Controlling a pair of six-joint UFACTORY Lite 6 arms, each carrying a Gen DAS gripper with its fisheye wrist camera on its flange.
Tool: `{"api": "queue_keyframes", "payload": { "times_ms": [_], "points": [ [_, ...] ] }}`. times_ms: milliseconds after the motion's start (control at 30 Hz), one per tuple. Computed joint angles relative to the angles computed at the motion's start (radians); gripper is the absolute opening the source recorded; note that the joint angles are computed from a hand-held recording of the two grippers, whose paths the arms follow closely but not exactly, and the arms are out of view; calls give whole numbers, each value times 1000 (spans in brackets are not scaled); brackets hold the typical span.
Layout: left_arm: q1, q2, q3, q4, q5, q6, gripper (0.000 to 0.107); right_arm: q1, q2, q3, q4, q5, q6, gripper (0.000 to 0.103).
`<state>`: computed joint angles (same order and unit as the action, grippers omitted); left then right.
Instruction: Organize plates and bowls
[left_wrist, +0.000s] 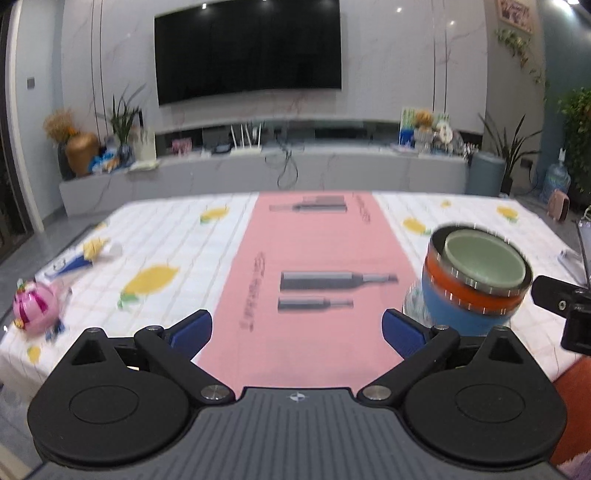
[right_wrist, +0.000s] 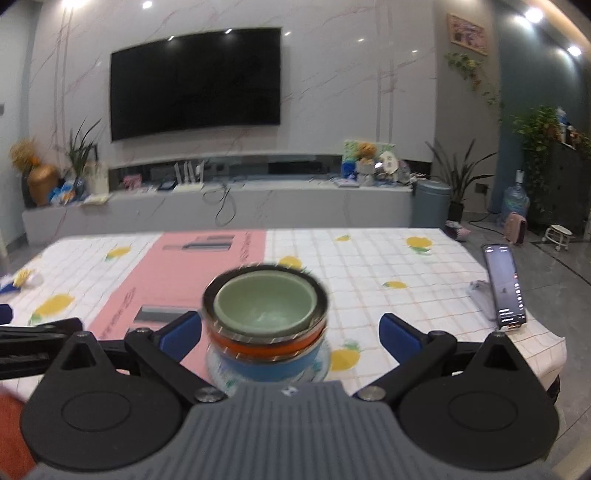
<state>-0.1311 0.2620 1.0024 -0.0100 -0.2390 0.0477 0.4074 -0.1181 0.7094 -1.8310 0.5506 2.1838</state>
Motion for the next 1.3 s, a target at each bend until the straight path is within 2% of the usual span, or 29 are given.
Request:
{"api": "queue_keyframes", "payload": {
  "times_ms": [267, 367, 600, 1300],
  "points": [
    [10, 44, -21, -13, 48, -18, 103, 5, 74, 24, 50, -48, -64, 100],
    [-2, 55, -32, -68, 38, 63, 103, -22, 94, 33, 70, -97, -63, 100],
    [-19, 70, -21, -57, 62, 83, 103, -45, 115, 38, 87, -139, -62, 100],
    [-10, 63, -15, -65, 68, 86, 103, -45, 117, 42, 101, -147, -80, 100]
  ]
}}
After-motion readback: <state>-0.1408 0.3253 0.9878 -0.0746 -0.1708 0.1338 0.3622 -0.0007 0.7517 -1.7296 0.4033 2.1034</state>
